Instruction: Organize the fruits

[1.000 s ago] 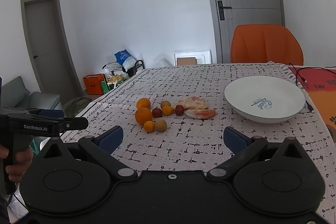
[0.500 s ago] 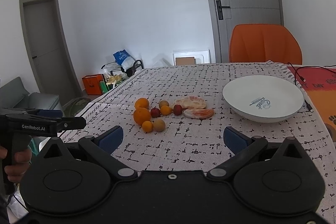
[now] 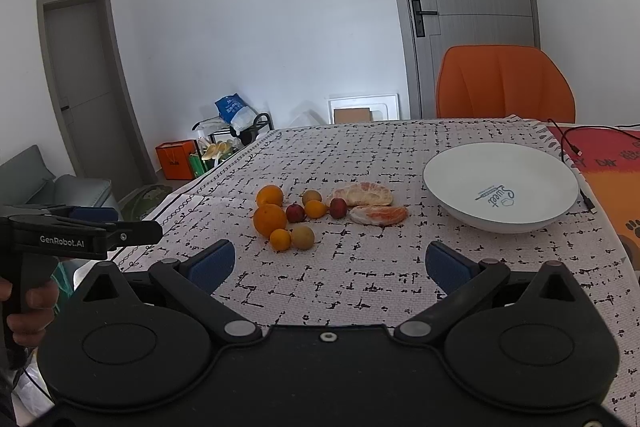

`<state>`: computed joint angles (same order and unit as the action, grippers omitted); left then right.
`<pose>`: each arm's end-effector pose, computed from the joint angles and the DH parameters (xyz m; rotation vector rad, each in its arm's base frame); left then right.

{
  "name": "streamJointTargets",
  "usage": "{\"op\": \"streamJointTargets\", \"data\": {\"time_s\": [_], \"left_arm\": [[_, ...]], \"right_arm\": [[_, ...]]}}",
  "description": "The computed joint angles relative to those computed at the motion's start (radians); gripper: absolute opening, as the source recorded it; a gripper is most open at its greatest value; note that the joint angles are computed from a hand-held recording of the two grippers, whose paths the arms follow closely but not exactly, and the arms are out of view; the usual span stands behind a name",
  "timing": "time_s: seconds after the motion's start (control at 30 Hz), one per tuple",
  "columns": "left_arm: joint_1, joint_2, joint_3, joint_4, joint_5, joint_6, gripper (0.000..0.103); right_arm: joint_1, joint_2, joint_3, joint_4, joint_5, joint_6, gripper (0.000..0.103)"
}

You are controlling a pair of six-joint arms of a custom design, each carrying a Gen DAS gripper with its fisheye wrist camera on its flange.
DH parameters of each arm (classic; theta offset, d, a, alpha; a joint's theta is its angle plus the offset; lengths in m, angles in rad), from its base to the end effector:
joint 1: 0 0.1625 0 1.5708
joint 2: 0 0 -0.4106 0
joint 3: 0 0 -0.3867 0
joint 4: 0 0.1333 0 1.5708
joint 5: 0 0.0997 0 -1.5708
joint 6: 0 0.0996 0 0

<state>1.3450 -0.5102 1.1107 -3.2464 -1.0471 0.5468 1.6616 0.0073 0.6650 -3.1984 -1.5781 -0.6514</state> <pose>-0.0008 -0.8213 0.1912 0.5042 2.1742 -1.2025 0.2093 -0.8365 -0.0574 0.9310 -2.4060 1.2807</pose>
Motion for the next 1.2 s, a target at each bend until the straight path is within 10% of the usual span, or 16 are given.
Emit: {"op": "streamJointTargets", "data": {"time_s": [0.7, 1.2], "left_arm": [[0.013, 0.015, -0.037, 0.018, -0.012, -0.002, 0.103], [0.048, 0.106, -0.2, 0.1, -0.072, -0.038, 0.101]], "right_arm": [[-0.006, 0.026, -0.053, 0.032, -0.01, -0.001, 0.103], [-0.013, 0.238, -0.47, 0.298, 0.019, -0.018, 0.093]]}}
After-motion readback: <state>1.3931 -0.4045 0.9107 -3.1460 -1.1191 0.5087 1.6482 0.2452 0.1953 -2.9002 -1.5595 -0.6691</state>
